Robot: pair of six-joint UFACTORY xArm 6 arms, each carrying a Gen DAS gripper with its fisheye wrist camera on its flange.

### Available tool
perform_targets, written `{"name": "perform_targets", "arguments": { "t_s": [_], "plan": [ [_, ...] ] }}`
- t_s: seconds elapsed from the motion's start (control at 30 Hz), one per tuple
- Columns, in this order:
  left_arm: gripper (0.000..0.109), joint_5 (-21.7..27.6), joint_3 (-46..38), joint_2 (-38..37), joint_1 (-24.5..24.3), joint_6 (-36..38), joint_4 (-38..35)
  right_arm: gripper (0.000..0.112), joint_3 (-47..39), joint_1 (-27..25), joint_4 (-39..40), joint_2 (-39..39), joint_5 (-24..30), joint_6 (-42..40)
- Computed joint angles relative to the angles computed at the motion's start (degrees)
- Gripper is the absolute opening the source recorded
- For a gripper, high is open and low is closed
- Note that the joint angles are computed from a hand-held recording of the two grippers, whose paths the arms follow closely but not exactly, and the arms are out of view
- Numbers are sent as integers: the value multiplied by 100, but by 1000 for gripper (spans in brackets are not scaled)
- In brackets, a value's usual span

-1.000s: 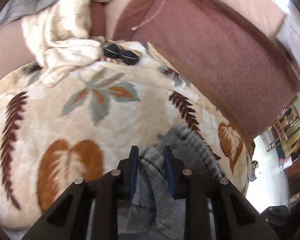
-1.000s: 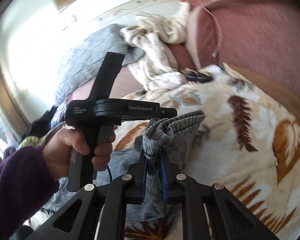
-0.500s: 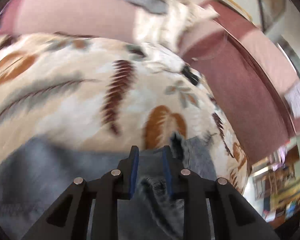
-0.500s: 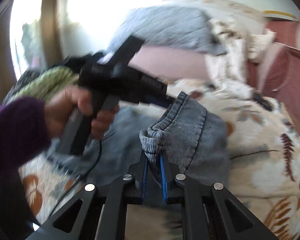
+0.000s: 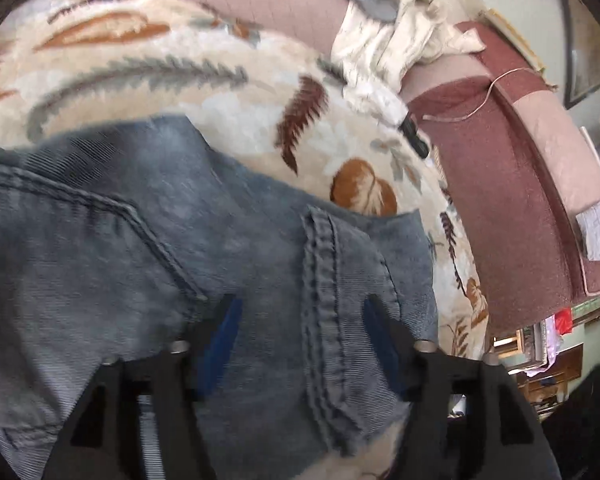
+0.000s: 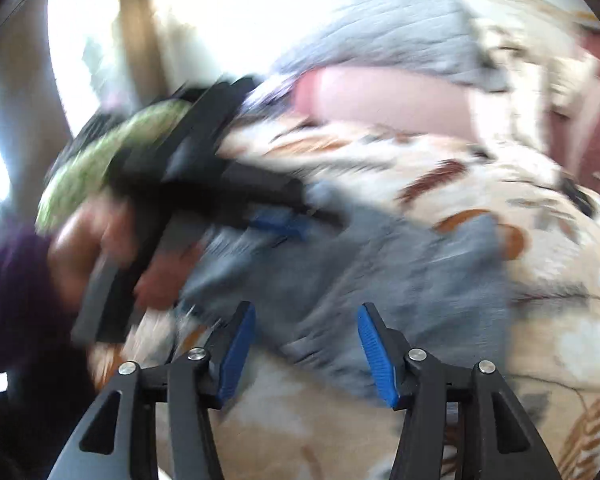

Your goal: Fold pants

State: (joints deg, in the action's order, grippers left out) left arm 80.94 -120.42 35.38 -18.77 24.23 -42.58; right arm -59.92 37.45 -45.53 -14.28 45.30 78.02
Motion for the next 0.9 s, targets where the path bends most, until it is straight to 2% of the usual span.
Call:
{"name": "perform_targets", "arguments": {
  "t_s": [0.07,0.2,0.3,0.33,0.4,0.43,0.5,0.6,0.73,0.8,0.9],
  "plan": [
    [72,-11,-77,45,-105,-158,102,58,301,-154,-139,-409,208,685],
    [72,108,-840,524,-353,-613,341,58,1156,-731,210,-1218,-78,1841],
    [70,236,-1432,922,-461,-954,457,54,1365,-973,561,-1370,-14,1895],
    [70,126,-1394,925,-496,-1018,433,52,1410,-1049,567,-1399,-19,2006],
    [53,-89,-1228,846,-551,-970,412,45,1559,-1093,503,-1549,23,2327],
    [29,-74,-1328,905,-591,-990,489,45,1624,-1065,451,-1618,93,2447],
    [24,-283,-1101,790,-646,-985,624,45,1606,-1164,444,-1553,29,2393],
    [15,-632,-465,431,-579,-734,342,45,1511,-1159,386,-1426,25,2247],
    [14,-1349,461,-204,-466,-437,58,45,1293,-912,294,-1298,370,2240],
    [14,-1679,824,-461,-446,-313,-45,45,1255,-932,288,-1209,359,2212],
    [16,-2140,1115,-611,-569,-442,320,45,1181,-1053,648,-950,202,1826]
  ]
}}
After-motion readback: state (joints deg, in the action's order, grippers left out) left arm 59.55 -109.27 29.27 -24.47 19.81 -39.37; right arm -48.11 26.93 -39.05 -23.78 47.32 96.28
